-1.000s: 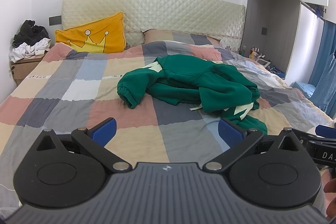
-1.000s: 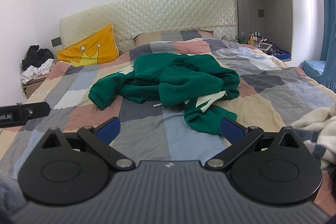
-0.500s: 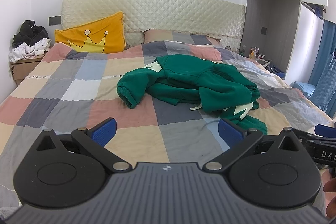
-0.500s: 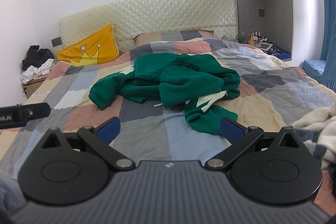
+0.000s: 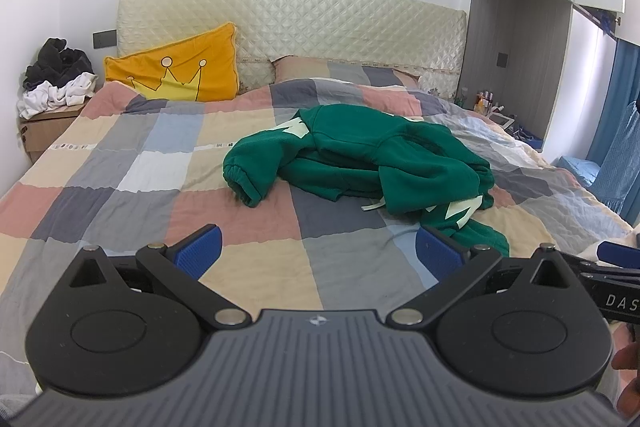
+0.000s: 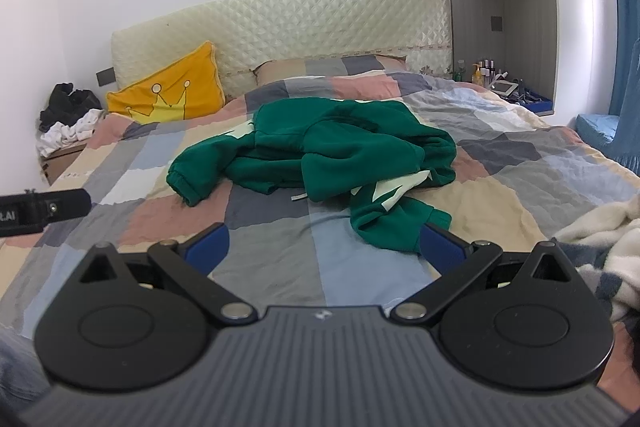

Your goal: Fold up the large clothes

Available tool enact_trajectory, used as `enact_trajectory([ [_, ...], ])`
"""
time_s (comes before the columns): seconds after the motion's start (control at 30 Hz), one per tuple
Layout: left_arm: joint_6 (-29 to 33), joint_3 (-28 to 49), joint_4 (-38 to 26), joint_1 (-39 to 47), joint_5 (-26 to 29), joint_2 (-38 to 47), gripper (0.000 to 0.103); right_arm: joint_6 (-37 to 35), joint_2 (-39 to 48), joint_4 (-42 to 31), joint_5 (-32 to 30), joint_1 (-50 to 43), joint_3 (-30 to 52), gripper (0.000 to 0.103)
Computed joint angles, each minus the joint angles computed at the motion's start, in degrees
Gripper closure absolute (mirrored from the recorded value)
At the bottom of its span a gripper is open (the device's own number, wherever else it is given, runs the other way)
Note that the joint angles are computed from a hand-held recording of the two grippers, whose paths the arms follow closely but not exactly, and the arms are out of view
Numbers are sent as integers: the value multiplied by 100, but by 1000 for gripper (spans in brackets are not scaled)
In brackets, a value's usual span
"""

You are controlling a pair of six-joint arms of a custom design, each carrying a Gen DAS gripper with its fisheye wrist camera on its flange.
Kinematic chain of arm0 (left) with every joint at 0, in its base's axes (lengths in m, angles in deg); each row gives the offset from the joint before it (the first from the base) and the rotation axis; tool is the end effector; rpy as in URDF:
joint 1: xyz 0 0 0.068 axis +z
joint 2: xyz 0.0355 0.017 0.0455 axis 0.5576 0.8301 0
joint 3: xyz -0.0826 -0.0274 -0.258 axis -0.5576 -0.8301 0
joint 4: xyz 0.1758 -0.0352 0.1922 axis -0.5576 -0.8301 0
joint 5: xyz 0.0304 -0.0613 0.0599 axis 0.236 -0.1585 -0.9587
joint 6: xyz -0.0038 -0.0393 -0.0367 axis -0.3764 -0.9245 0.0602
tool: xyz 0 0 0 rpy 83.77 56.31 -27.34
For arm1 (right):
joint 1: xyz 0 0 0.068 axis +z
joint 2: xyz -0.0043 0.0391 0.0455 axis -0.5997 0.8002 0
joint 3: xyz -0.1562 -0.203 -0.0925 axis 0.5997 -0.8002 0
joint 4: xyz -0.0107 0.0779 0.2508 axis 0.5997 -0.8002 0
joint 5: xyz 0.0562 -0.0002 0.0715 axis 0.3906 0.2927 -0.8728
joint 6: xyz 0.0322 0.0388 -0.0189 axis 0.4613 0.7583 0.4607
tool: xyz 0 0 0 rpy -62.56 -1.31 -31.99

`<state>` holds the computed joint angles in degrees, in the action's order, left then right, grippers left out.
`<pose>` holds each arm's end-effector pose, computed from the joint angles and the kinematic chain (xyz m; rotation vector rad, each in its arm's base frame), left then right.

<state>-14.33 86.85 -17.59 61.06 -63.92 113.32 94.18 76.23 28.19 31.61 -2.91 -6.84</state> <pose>0.1233 0.0537 0.3127 -0.2783 2.0183 0.0828 0.1893 0.1182 0.2765 -0.2287 2.0080 0.3070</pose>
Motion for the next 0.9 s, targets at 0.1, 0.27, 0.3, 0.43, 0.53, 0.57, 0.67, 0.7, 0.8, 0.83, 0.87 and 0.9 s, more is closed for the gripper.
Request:
enact_trajectory([
  [0.1, -4, -6, 5, -10, -13, -1, 0, 11, 9, 12, -9, 1, -17, 0],
  [0.27, -5, -22, 20, -11, -12, 1, 0, 21, 5, 22, -13, 2, -28, 0],
  [0.3, -2, -8, 6, -15, -16, 2, 0, 15, 10, 22, -11, 4, -23, 0],
  [0.43, 2, -110, 47, 16, 32, -40, 0, 40, 15, 26, 5, 15, -42, 0],
  [0.53, 16, -210, 68, 79, 95, -78, 0, 102, 30, 61, 8, 30, -88, 0],
  [0.57, 19, -236, 72, 81, 102, -94, 0, 123, 32, 81, 15, 37, -105, 0],
  [0.67, 43, -210, 44, 123, 146, -72, 0, 212, 58, 149, -7, 25, -154, 0],
  [0.7, 40, -218, 52, 128, 157, -68, 0, 238, 108, 161, -41, -9, -123, 0],
  [0.8, 38, -139, 121, 113, 180, 133, 0, 292, 216, 280, -39, -35, -118, 0],
  [0.83, 39, -149, 158, 91, 155, 167, 0, 308, 259, 329, -35, -36, -113, 0],
  [0.87, 59, -138, 185, 93, 146, 213, 0, 316, 291, 362, -35, -43, -105, 0],
  [0.9, 68, -125, 214, 54, 101, 259, 0, 308, 310, 385, -30, -48, -98, 0],
])
